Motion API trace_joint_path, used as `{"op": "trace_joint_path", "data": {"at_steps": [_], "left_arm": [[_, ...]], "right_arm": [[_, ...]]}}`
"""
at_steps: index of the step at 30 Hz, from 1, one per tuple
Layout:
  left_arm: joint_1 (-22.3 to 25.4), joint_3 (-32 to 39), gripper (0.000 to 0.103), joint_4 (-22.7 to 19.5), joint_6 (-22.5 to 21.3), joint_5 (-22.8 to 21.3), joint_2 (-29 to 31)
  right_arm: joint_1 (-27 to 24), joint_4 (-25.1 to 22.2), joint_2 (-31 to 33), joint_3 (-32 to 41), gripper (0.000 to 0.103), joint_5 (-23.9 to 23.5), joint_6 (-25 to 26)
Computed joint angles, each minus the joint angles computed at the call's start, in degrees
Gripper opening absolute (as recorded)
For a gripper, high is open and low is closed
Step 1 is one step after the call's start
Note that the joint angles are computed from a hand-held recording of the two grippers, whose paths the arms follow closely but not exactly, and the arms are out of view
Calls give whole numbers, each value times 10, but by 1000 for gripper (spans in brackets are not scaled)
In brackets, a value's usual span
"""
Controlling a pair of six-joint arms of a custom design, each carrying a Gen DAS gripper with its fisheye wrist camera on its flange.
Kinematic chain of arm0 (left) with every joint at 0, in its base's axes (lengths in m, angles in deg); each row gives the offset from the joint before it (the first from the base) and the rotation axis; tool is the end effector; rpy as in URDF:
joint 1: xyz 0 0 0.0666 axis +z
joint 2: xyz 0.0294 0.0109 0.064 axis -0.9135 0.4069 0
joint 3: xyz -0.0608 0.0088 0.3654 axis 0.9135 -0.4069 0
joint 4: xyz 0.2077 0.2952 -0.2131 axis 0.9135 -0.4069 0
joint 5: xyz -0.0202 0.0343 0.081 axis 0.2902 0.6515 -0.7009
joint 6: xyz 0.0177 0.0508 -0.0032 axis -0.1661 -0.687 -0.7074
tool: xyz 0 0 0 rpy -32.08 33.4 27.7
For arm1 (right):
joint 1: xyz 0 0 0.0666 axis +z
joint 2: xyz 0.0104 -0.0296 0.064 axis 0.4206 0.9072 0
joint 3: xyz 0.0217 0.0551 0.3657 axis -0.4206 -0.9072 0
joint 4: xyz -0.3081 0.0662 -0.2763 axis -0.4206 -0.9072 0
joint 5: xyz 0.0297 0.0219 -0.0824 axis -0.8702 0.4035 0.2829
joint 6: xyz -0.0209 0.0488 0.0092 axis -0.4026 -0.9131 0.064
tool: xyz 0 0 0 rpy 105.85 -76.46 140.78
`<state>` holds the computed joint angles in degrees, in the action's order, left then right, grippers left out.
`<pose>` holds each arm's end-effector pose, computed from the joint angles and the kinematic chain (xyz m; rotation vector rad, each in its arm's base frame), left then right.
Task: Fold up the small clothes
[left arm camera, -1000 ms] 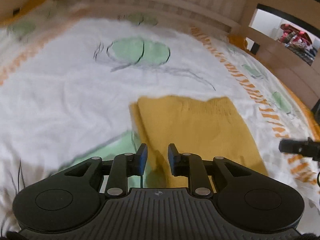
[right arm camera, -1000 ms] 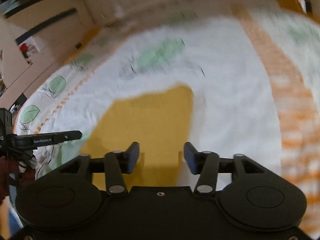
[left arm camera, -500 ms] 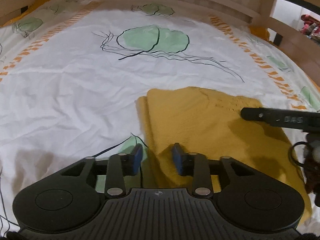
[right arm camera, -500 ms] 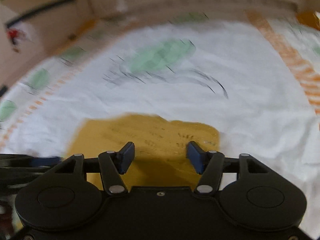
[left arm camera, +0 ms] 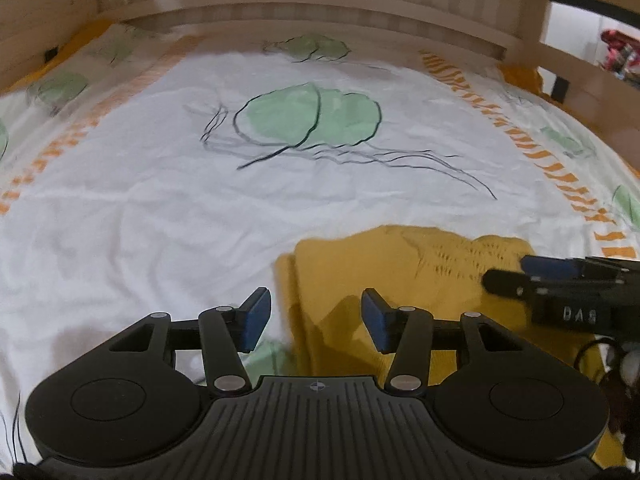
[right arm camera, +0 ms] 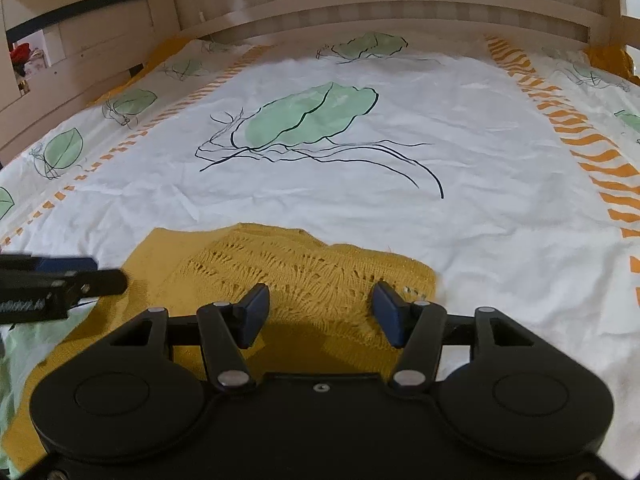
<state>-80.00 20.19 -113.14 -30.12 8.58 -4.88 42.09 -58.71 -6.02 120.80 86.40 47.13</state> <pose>0.4517 -0.1141 0.3761 0.2672 2.3036 -0.1606 0.4504 0.1389 0.3454 -0.0737 2.2539 0.2836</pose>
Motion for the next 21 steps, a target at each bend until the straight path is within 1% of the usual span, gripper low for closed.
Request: {"op": "trace_joint_path", "data": {"at_steps": [3,7,9,12,15,16,18,20,21], "left_arm": [[-12,16,49,7,-21,-12,20],[-22,25,49,15,-32,-25,37],[-24,17,49,24,-31,-27,30],[-28,-4,49,54,-27,-27,6],[-35,-7,49,65,-49,-13,0],[-38,-3,49,63,-57,-9,3],[-43,11,49,46,-63,-13,19],[-48,32,50,11,-61,-42,46],[-46,37,50,1,-57,-48,56]], "right_arm": [[6,11,-2,-7,62,13,6],[14,25,-4,-15,62,31,18],[16,29,-5,-17,63,35,19],[16,35,-6,-21,63,36,19],[18,42,-7,-24,64,39,21],[18,44,-7,-25,64,40,20],[18,45,-7,-25,64,40,20],[17,45,-8,-26,64,38,19],[17,46,-8,-26,64,37,19]]}}
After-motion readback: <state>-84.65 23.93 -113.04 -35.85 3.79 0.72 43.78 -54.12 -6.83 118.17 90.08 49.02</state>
